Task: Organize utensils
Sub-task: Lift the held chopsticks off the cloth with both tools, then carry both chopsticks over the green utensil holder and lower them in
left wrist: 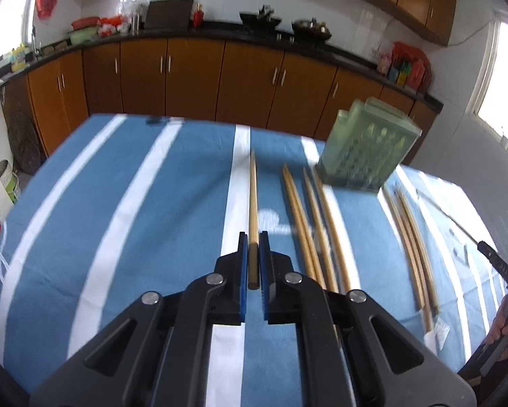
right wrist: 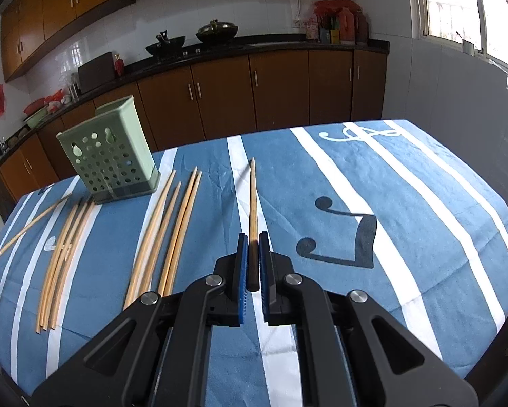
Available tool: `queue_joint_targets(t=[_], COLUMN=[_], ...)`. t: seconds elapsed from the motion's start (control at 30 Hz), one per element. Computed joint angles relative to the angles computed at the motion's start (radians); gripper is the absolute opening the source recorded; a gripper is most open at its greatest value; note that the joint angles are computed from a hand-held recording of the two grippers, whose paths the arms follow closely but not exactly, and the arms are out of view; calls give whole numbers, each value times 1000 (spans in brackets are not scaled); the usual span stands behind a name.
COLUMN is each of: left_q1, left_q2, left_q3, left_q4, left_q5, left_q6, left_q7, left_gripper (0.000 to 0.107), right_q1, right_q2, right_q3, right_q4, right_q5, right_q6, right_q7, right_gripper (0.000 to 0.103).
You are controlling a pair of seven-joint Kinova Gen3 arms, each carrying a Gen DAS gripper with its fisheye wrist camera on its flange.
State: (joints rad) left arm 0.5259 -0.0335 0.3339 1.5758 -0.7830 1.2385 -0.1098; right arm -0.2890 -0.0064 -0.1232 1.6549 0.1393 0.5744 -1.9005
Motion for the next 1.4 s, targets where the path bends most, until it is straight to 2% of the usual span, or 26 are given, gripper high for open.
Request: queue_joint_targets(t=[0.27,0.57,0.8,1.2,1.4], left_q1=[35,54,72,74,62], left_q2=[-10,-5,20,37,30], left_q3=[46,64,47,-6,-9], left_q4=[-66,-127,-199,-193,-242], left_q5=[-193,-321,-349,-326,-320], left_q6=[95,167,181,139,124], left_q7=[65,97,11,49,-3], left_gripper=[8,7,8,8,7], right_q1=[13,28,25,13,8], right_q2=[-33,-48,-33,-11,-20], right_q3=[-1,2,-3,1,-2], right_q4=[-16,-41,-77,-101,-139], right_q5=[1,-48,-45,-50,-30], right_q6=[-60,-97,-93,-87,-103], right_q7=[-11,19,26,25,44], right_gripper=[7,7,7,7,7])
